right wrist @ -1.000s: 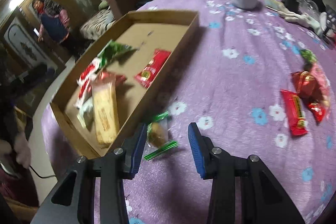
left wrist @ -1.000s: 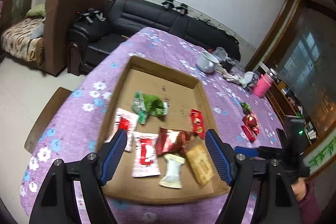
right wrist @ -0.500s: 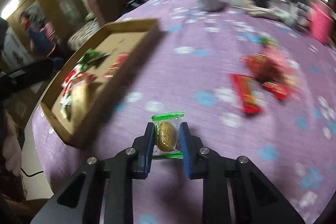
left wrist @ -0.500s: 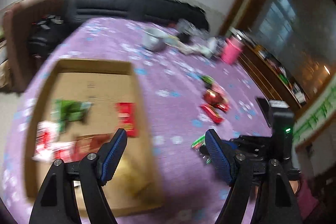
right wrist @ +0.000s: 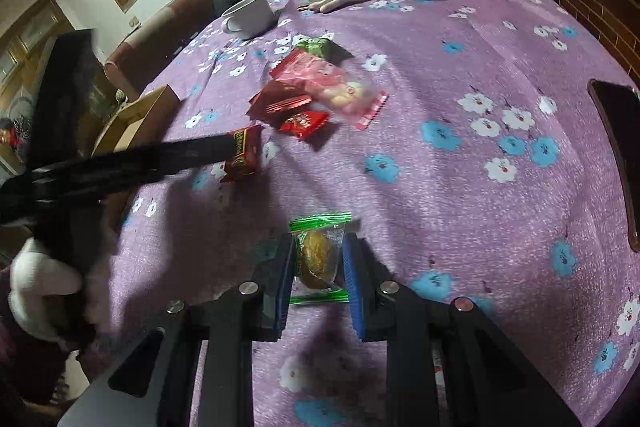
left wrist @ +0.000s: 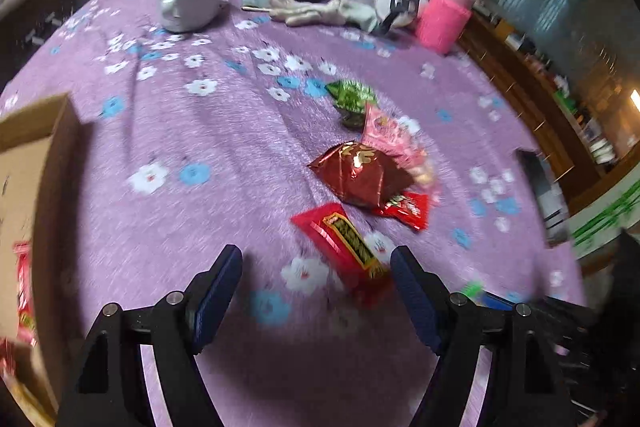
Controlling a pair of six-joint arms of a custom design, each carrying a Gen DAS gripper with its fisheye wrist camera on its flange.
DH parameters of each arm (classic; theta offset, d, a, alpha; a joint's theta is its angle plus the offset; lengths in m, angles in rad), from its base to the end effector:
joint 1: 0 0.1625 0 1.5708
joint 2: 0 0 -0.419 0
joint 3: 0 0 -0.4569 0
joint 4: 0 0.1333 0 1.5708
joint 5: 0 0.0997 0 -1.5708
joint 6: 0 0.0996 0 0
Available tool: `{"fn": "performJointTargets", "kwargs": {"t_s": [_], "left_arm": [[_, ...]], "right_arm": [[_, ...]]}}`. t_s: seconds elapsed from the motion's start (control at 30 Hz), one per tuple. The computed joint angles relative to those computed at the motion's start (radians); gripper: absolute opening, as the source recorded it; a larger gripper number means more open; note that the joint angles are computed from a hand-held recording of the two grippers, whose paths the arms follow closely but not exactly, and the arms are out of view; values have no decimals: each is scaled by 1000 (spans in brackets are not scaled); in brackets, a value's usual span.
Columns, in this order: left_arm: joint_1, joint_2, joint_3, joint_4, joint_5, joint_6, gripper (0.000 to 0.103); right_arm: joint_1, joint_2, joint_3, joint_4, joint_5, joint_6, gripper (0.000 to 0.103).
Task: Organize snacks
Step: 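Grasp the small green-clear candy with the right tool, then grasp the red snack bar with the left tool while the right carries the candy to the box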
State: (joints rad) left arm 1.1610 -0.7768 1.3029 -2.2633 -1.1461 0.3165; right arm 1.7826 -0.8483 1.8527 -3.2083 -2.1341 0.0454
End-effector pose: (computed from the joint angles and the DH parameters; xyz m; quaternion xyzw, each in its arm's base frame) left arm -0.1617 -0.8099 0.1538 0.3297 0.9168 -0.0909 0.2060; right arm 0.2155 -0.6210 0.0824 -0.0104 -0.9169 0.3304 0.2236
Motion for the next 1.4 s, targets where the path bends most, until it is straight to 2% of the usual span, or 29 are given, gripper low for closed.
{"fn": "performJointTargets", "kwargs": {"t_s": [0.07, 0.1, 0.13, 0.17, 0.27, 0.57, 0.67, 0.77, 1.03, 1.2, 1.4], "left_arm": [[-20, 12, 44, -106, 81, 93, 66], [-31, 14, 71, -164, 121, 155, 51], [-36, 10, 91, -202, 133, 203, 31], [-34, 4, 97, -199, 108, 227, 19], [-35, -15, 108, -173, 97, 228, 19], [11, -160, 95, -94, -65, 148, 19], [36, -196, 65, -100, -70, 143, 19], [69, -210, 10, -123, -26, 151, 19], [157, -95, -249, -18, 46, 105, 19], [190, -15, -382, 63, 36, 62, 20], [209, 36, -465, 127, 9, 37, 21]], "right_arm": [[-3, -1, 2, -5, 8, -5, 23], [-3, -1, 2, -7, 9, -8, 23], [-3, 1, 1, -10, 11, -11, 23], [-2, 0, 2, -13, 12, -12, 23], [4, 5, -3, -18, 12, -5, 23], [75, 55, -96, 37, 0, -27, 23], [103, 101, -175, 89, 20, -42, 23], [131, 166, -277, 152, 41, -62, 23], [171, 405, -673, 420, 109, -64, 23], [175, 557, -924, 572, 98, -70, 23], [163, 671, -1098, 658, 74, -41, 24]]}}
